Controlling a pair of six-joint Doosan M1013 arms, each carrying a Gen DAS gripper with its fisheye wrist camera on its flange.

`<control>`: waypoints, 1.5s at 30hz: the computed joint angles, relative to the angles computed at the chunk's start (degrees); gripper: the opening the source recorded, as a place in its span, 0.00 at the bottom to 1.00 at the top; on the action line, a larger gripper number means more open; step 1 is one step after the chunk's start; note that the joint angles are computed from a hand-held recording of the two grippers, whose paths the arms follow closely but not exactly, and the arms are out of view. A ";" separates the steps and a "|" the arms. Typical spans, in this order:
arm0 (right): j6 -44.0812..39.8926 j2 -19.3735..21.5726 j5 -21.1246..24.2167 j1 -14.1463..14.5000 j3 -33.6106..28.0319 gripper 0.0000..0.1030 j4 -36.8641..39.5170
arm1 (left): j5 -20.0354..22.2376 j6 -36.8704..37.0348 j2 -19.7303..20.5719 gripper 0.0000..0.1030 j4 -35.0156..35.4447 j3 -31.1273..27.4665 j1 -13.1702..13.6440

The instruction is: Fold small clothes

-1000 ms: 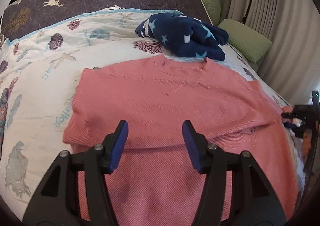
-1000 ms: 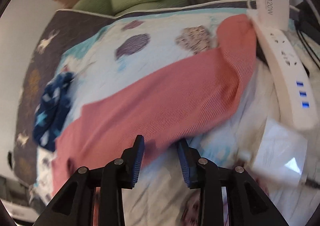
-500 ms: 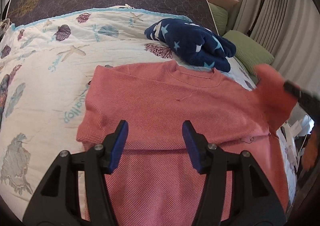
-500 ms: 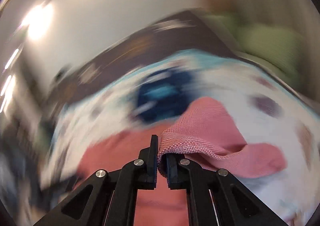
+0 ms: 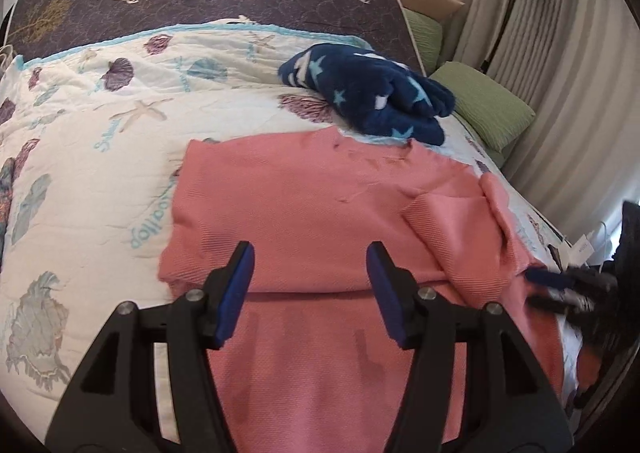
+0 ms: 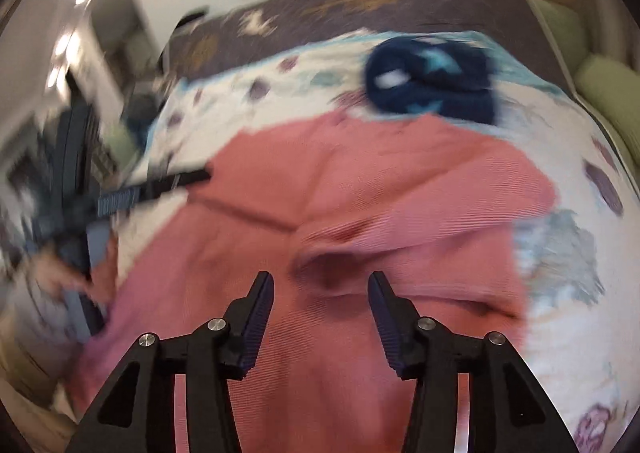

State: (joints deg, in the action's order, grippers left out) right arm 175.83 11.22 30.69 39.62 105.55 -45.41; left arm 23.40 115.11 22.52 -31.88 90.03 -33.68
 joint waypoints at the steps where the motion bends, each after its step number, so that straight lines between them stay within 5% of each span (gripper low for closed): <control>1: 5.08 -1.11 -0.40 -0.60 1.25 0.49 -2.07 | 0.16 0.71 -0.01 0.58 -0.47 0.04 -0.18; 6: 27.61 -4.74 2.47 -4.99 5.44 0.48 -2.70 | 0.33 1.02 -0.14 0.58 0.48 0.16 -1.08; 10: 36.03 -5.76 -2.83 -8.08 7.38 0.48 -3.22 | 2.01 5.83 0.26 0.58 -4.06 -1.18 -1.77; 14: 37.78 -5.27 -3.29 -8.38 7.37 0.48 -3.89 | 9.26 17.95 2.29 0.58 -12.75 -5.11 -2.95; 20: 39.23 -5.09 -0.47 -7.10 7.57 0.48 -3.80 | 20.63 14.37 8.97 0.56 -6.65 -15.73 -7.23; 22: 36.39 -5.30 3.35 -6.40 7.04 0.48 -1.66 | 24.15 11.18 11.73 0.12 -4.33 -19.63 -8.37; 24: 34.42 -6.10 5.37 -5.79 7.24 0.48 -0.55 | 26.93 7.87 13.58 0.06 -3.02 -22.37 -8.90; 29: 32.38 -7.64 10.33 -3.89 7.32 0.48 -1.63 | 22.15 14.28 10.38 0.04 -17.41 -17.74 -6.01; 34: 27.64 -7.40 11.29 -2.30 6.12 0.48 -2.81 | 1.57 28.42 0.92 0.04 -36.60 -3.05 -0.78; 37: 22.32 -5.84 11.02 -1.51 4.25 0.48 -2.87 | -3.31 32.53 -1.90 0.14 -47.64 3.19 2.69; 41: 13.82 -2.86 10.62 -1.01 1.17 0.48 -0.29 | -4.87 18.18 -2.81 0.32 -34.88 5.35 4.57; 45: 11.63 -1.37 9.62 -0.64 0.06 0.48 1.33 | -1.73 8.12 -1.73 0.45 -27.65 3.90 5.52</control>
